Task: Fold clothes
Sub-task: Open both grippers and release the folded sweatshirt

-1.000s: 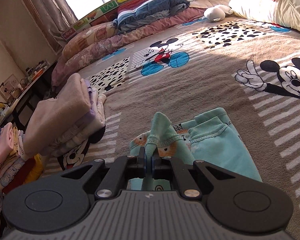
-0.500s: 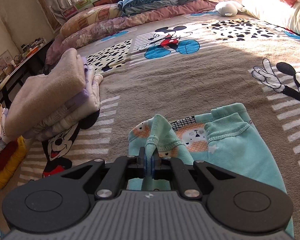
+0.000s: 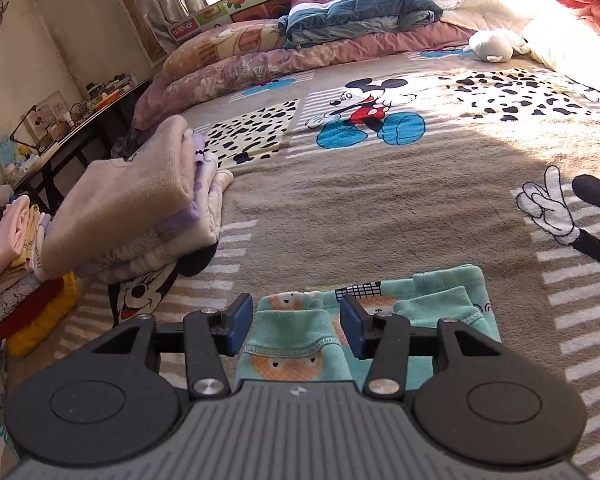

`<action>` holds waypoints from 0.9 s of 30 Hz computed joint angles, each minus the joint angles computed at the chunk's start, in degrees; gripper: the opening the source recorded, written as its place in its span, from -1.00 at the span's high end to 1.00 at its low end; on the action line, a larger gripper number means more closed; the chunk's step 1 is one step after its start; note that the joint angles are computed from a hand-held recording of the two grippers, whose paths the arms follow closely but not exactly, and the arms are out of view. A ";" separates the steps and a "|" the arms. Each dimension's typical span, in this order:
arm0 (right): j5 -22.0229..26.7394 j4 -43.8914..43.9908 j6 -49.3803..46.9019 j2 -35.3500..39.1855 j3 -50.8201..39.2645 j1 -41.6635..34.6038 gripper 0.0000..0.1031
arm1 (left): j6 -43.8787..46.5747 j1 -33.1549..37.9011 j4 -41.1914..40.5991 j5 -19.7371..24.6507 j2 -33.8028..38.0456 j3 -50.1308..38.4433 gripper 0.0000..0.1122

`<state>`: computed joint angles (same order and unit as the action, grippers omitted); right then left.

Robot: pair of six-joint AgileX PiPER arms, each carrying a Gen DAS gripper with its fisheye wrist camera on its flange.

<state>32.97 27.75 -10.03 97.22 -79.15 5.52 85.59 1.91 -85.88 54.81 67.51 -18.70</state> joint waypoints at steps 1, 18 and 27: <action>1.54 0.75 -2.07 0.81 -0.33 -0.60 -0.02 | -0.02 0.11 0.12 0.03 -0.09 0.03 0.01; 2.23 27.82 -24.91 3.12 6.36 -8.01 0.81 | -0.01 10.07 0.37 11.93 10.59 -0.65 0.08; -0.86 23.09 -22.67 3.26 5.53 -5.53 0.46 | -3.52 8.92 1.39 11.18 8.45 -1.31 0.07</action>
<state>32.11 50.84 -32.70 100.47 -73.62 -0.01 82.07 10.83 -84.49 65.98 75.96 -20.01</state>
